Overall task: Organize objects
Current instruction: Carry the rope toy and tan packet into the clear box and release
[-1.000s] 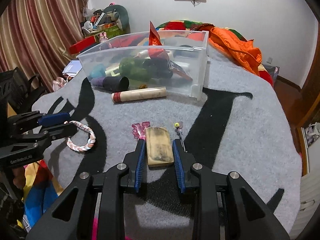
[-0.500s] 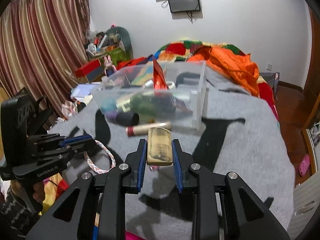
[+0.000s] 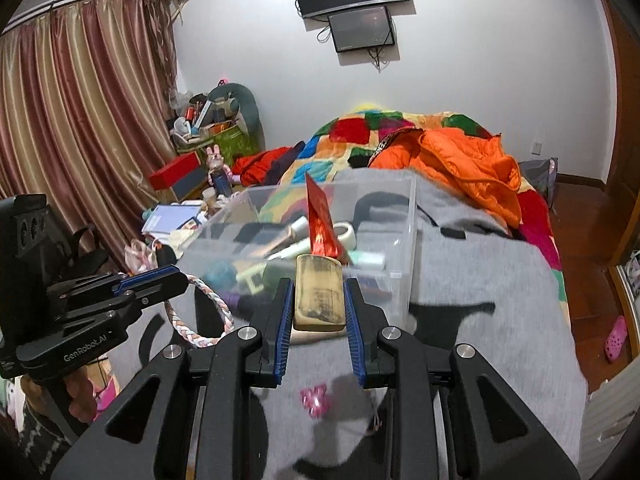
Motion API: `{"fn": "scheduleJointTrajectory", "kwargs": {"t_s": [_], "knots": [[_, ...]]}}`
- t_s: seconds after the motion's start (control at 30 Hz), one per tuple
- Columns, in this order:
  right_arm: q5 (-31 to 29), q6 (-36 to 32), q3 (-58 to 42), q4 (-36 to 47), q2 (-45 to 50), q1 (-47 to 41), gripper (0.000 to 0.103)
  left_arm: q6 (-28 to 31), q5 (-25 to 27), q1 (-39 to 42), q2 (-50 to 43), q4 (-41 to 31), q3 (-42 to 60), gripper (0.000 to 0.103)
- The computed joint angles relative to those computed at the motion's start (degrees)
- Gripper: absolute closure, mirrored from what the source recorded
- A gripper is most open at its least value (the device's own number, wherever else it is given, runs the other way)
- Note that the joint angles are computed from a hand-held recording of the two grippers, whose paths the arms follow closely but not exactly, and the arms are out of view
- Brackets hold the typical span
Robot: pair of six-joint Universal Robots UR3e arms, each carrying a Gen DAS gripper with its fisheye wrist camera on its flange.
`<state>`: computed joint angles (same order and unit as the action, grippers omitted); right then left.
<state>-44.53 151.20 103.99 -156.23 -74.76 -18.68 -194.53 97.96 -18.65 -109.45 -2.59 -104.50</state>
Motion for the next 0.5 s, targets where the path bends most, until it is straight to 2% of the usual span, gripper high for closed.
{"fn": "scheduleJointTrajectory", "kwargs": {"t_s": [0.2,0.33,0.5], "knots": [[-2.99,5.19,-7.01,-2.69,4.44,2.79,0.081,-0.07,-1.83,3.15,-1.31,-0.83,4.14,0.092],[-8.13,7.65,-12.91,-3.32,8.64,6.05,0.081,-1.10,-3.72,5.60,-3.16,-2.16,7.90,0.092],[-12.54,8.86,-19.52,-1.25,14.16,9.27,0.081,-2.67,-3.33,7.08,-7.26,-4.16,13.03,0.092]]}}
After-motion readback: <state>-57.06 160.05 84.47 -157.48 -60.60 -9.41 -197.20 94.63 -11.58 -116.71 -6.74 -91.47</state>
